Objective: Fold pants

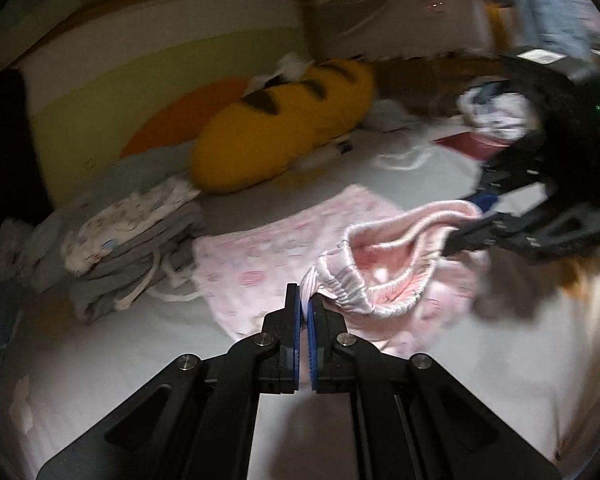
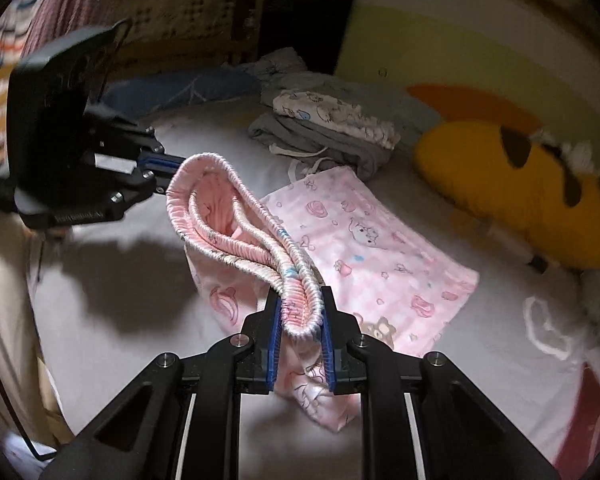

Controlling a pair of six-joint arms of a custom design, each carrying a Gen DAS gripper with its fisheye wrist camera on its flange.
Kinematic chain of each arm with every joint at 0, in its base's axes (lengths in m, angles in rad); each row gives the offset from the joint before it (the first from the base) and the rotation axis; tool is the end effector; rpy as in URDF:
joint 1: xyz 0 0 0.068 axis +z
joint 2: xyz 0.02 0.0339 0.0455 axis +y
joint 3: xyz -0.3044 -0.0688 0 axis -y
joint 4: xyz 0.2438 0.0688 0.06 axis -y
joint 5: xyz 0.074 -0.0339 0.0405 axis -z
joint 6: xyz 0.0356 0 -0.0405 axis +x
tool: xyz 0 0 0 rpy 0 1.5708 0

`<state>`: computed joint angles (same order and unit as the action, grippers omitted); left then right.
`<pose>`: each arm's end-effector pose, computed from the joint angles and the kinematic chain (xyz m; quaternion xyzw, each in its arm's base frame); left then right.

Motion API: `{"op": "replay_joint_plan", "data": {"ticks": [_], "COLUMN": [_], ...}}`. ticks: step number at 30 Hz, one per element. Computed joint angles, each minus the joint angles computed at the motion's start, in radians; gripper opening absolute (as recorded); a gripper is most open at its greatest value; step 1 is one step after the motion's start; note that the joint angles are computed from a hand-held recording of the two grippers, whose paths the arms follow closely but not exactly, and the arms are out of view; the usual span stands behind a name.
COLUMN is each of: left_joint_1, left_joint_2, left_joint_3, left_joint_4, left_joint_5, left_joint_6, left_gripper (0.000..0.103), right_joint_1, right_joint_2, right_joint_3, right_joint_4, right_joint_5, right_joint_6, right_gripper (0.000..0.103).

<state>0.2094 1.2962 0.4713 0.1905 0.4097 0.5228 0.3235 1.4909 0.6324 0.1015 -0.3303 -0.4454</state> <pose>0.2307 0.0345 0.2049 0.2270 0.8487 -0.0113 0.4775 0.2606 0.0996 0.1977 -0.4001 0.8153 0.1269 0.3988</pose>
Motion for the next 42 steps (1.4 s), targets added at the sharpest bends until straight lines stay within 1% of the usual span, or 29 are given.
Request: {"op": "replay_joint_plan", "data": {"ticks": [1,4,7,11,13,17,18,19,20,22,23,24,26,28,29,31,32,33,34,36,37,38,40,42], "left_joint_1": [-0.02,-0.053,-0.062,-0.074,-0.083,-0.067,-0.058,-0.043,-0.023,0.024,0.042,0.057,0.08,0.093,0.094,0.089,0.084,0.077,0.071,0.062,0.06,0.063,0.079,0.096], "left_joint_2": [0.043,0.146,0.227,0.317,0.352,0.391,0.39,0.384,0.374,0.356,0.347,0.341,0.337,0.342,0.347,0.357,0.362,0.367,0.374,0.381,0.379,0.371,0.332,0.297], "left_joint_3": [0.022,0.065,0.104,0.16,0.18,0.199,0.199,0.196,0.192,0.198,0.204,0.213,0.234,0.245,0.248,0.236,0.222,0.211,0.203,0.188,0.182,0.175,0.14,0.134], "left_joint_4": [0.011,0.044,0.06,0.066,0.067,0.071,0.073,0.078,0.08,0.056,0.033,0.009,-0.057,-0.111,-0.139,-0.157,-0.15,-0.142,-0.138,-0.123,-0.118,-0.11,-0.05,-0.044], "left_joint_5": [-0.037,-0.089,-0.096,-0.107,-0.123,-0.121,-0.118,-0.11,-0.087,-0.026,-0.003,0.015,0.051,0.076,0.08,0.071,0.064,0.054,0.045,0.034,0.034,0.042,0.05,0.06], "left_joint_6": [-0.02,-0.062,-0.092,-0.12,-0.129,-0.155,-0.162,-0.17,-0.176,-0.175,-0.17,-0.162,-0.131,-0.099,-0.081,-0.054,-0.044,-0.039,-0.033,-0.031,-0.028,-0.026,-0.043,-0.052], "left_gripper": [0.003,0.003,0.003,0.003,0.003,0.013,0.018,0.029,0.034,0.034,0.035,0.036,0.039,0.041,0.041,0.041,0.041,0.041,0.041,0.018,0.002,0.001,0.001,0.001], "right_joint_1": [-0.013,-0.025,-0.046,-0.054,-0.065,-0.092,-0.101,-0.111,-0.121,-0.153,-0.173,-0.185,-0.207,-0.213,-0.206,-0.173,-0.155,-0.133,-0.121,-0.116,-0.114,-0.11,-0.109,-0.108], "right_joint_2": [0.042,0.128,0.215,0.291,0.317,0.322,0.31,0.296,0.283,0.257,0.246,0.24,0.236,0.257,0.274,0.301,0.308,0.307,0.301,0.282,0.266,0.241,0.209,0.195], "right_joint_3": [0.037,0.1,0.177,0.236,0.257,0.256,0.243,0.231,0.224,0.216,0.214,0.216,0.23,0.263,0.282,0.287,0.284,0.268,0.248,0.215,0.196,0.17,0.139,0.126], "right_joint_4": [-0.02,-0.029,-0.063,-0.058,-0.066,-0.051,-0.033,-0.015,-0.008,-0.004,-0.01,-0.018,-0.069,-0.169,-0.215,-0.239,-0.233,-0.198,-0.156,-0.086,-0.055,-0.01,0.045,0.074], "right_joint_5": [-0.025,-0.026,-0.042,-0.016,-0.003,0.028,0.04,0.054,0.054,0.028,-0.002,-0.028,-0.1,-0.177,-0.19,-0.153,-0.119,-0.066,-0.031,-0.016,-0.004,0.019,0.052,0.082], "right_joint_6": [0.007,0.035,0.059,0.101,0.122,0.148,0.161,0.174,0.183,0.205,0.217,0.224,0.226,0.193,0.177,0.176,0.178,0.19,0.204,0.234,0.245,0.258,0.269,0.281], "right_gripper": [0.017,0.017,0.017,0.018,0.023,0.025,0.025,0.025,0.026,0.035,0.048,0.052,0.052,0.052,0.052,0.038,0.023,0.015,0.004,0.002,0.002,0.002,0.002,0.002]}}
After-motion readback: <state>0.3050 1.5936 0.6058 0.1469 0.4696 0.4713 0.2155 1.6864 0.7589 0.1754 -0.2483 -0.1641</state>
